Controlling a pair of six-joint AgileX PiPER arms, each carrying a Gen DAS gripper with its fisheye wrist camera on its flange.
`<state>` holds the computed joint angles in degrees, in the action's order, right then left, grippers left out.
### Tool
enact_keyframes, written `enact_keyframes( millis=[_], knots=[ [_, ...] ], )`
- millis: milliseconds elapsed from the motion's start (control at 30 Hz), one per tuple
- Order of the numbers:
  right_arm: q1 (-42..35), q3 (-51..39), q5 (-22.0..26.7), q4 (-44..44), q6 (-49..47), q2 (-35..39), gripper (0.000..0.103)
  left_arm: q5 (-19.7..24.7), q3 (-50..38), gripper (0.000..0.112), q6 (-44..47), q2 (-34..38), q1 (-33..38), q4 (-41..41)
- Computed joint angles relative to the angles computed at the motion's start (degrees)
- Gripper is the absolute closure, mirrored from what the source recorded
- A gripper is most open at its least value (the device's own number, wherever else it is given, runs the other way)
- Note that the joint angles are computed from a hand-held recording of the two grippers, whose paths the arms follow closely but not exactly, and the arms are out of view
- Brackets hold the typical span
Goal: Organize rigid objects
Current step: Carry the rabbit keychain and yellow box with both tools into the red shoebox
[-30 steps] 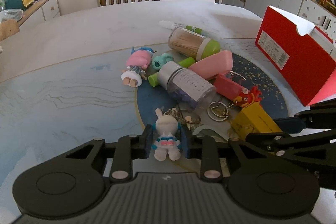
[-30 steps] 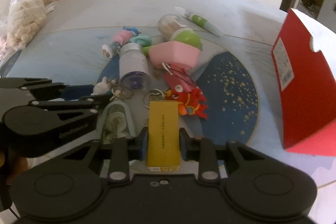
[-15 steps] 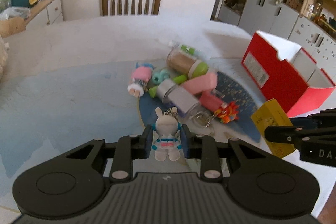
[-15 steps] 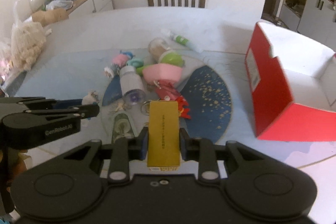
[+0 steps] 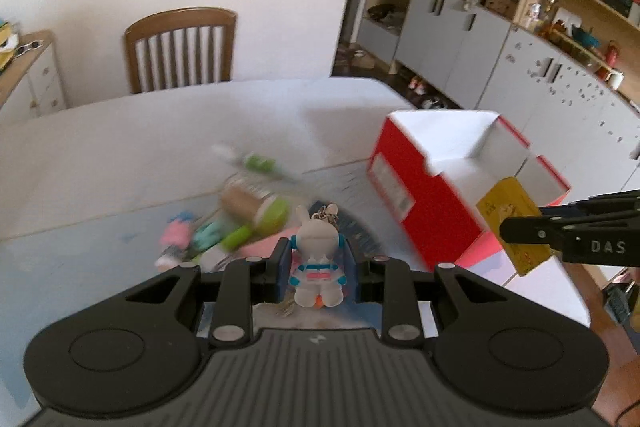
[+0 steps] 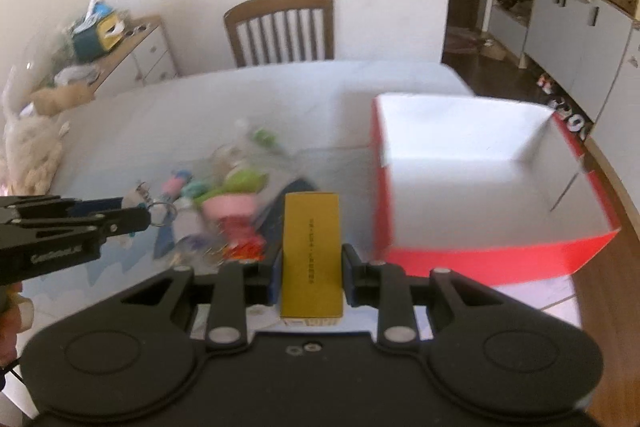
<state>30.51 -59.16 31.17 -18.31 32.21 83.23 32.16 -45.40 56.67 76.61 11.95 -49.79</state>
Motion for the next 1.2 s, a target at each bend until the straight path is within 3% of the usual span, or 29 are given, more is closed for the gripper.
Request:
enact_keyframes(
  millis=[167, 500, 667, 867, 1200],
  knots=[
    [-11.30, -1.44, -1.33, 12.28, -18.56, -0.05, 0.075, -6.12, -6.06, 0.085, -16.54, 3.96, -12.66, 9.97],
    [-29.00, -8.01, -0.32, 33.06, -50.38, 7.43, 0.075, -9.77, -23.28, 0.085, -54.43, 17.91, -31.56, 37.55],
    [-34.34, -11.94, 1.48, 38.37, -59.88, 12.52, 0.075, -6.65, -33.29, 0.085, -65.55, 26.69, -36.31, 44.96],
    [-37.28, -14.83, 2.51, 40.99, -65.61, 17.73, 0.075, -0.84, -47.05, 0.085, -72.03, 38.31, -39.66, 50.40],
    [-39.24, -19.85, 5.17, 42.17, -70.62, 25.08, 0.075, 11.41, -70.03, 0.085, -73.59, 55.94, -41.11, 51.76]
  ],
)
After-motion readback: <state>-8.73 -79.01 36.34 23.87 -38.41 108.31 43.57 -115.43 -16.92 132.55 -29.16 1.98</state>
